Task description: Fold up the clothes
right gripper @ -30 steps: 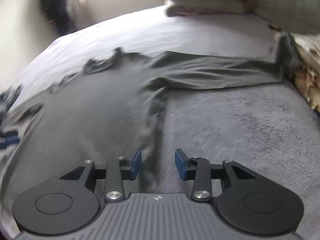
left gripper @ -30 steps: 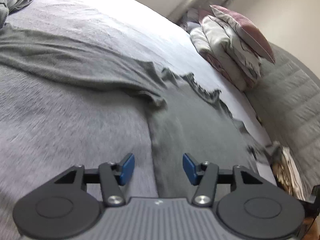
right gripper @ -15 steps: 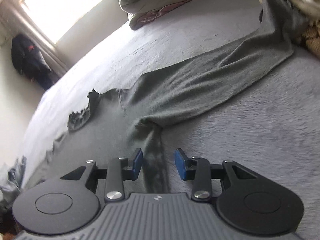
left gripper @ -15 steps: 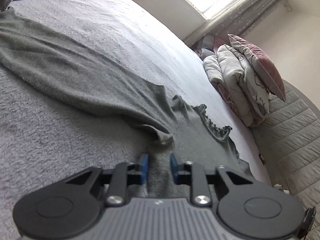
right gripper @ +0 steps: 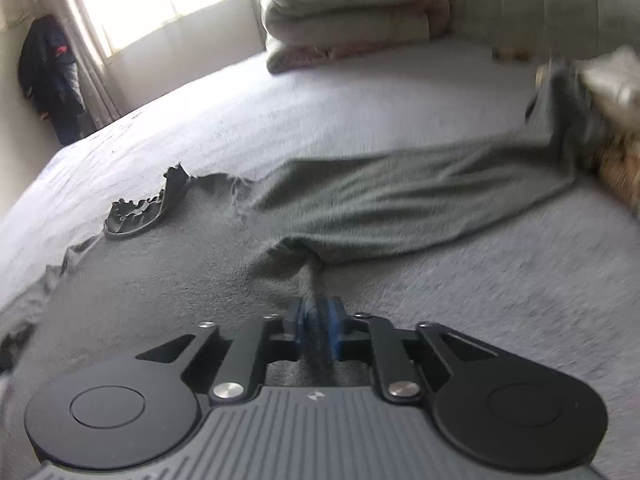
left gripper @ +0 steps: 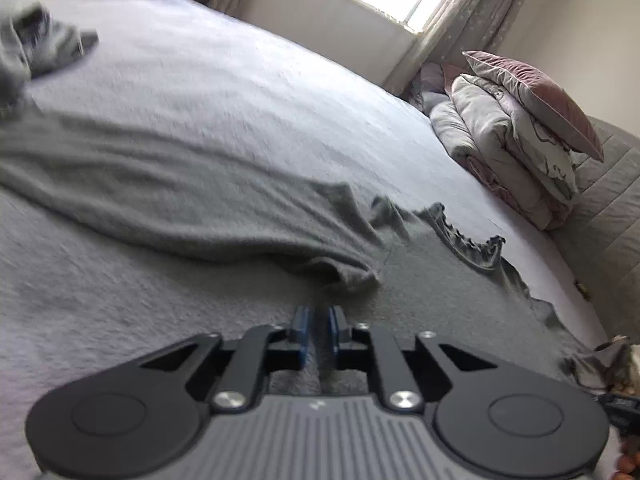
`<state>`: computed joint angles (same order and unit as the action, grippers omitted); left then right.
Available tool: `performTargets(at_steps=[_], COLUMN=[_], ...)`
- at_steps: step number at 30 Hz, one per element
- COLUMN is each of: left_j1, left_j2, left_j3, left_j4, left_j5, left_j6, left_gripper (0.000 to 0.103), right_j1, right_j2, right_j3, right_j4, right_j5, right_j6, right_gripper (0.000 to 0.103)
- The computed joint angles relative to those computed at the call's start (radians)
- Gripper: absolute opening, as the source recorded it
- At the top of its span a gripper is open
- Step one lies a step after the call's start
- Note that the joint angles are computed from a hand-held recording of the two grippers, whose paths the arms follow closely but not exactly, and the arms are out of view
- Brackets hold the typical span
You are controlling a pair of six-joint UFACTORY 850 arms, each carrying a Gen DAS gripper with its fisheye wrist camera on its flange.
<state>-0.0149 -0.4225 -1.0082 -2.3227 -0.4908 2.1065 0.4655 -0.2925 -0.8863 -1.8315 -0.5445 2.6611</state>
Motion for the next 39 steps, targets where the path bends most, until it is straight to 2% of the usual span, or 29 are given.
performTargets(at_steps=[1,3,5,6,8,12,16,18,21,23,26,29,31,33,34,37,39], left_j1=[-0.004,-0.014,-0.024,-0.030,-0.043,-0.062,-0.036,-0.023,-0.028,-0.030,-0.041,-0.039,-0.039,-0.028,-0.026,-0.030,-0.030], left_j2=[0.010,0.025,0.039,0.038,0.029,-0.001,0.021,0.021,-0.002,-0.039,-0.111,-0.186,-0.234,-0.259,-0.262,-0.266,-0.266], left_j3=[0.015,0.036,0.055,0.058,0.059,0.054,0.035,0.017,-0.044,-0.107,-0.213,-0.299,-0.353,-0.363,-0.369,-0.368,-0.368], left_j4=[-0.021,-0.023,-0.023,0.000,0.042,0.046,0.133,0.122,0.032,0.024,-0.008,-0.089,-0.185,-0.274,-0.286,-0.461,-0.496], left_j5=[-0.027,-0.081,-0.135,-0.155,-0.178,-0.116,-0.091,-0.130,-0.125,-0.090,0.001,0.075,0.171,0.173,0.178,0.185,0.183], left_j6=[0.043,0.096,0.146,0.153,0.171,0.264,0.137,0.148,0.222,0.232,0.277,0.348,0.443,0.563,0.574,0.727,0.757], left_gripper=[0.026,0.035,0.047,0.049,0.055,0.055,0.057,0.061,0.064,0.064,0.062,0.061,0.057,0.054,0.054,0.054,0.054], right_j1=[0.022,0.056,0.087,0.098,0.104,0.097,0.077,0.073,0.071,0.075,0.080,0.079,0.071,0.062,0.060,0.050,0.045], right_j2=[0.001,-0.011,-0.025,-0.036,-0.062,-0.095,-0.080,-0.088,-0.110,-0.150,-0.212,-0.303,-0.364,-0.421,-0.448,-0.525,-0.569], right_j3=[0.003,0.003,-0.001,-0.010,-0.023,-0.032,-0.040,-0.072,-0.128,-0.196,-0.294,-0.418,-0.501,-0.586,-0.630,-0.744,-0.813], right_j4=[0.005,-0.036,-0.094,-0.124,-0.190,-0.211,-0.114,-0.146,-0.197,-0.227,-0.264,-0.253,-0.231,-0.158,-0.108,-0.013,0.011], right_j5=[-0.047,-0.120,-0.161,-0.163,-0.138,-0.095,-0.065,-0.064,-0.062,-0.037,0.019,0.058,0.089,0.138,0.162,0.209,0.227], right_j6=[-0.026,-0.028,-0.017,-0.019,-0.020,-0.070,-0.085,-0.044,0.004,-0.006,-0.027,-0.104,-0.163,-0.272,-0.346,-0.499,-0.547], right_gripper=[0.035,0.045,0.050,0.055,0.056,0.060,0.062,0.062,0.062,0.062,0.060,0.049,0.039,0.030,0.025,0.025,0.025])
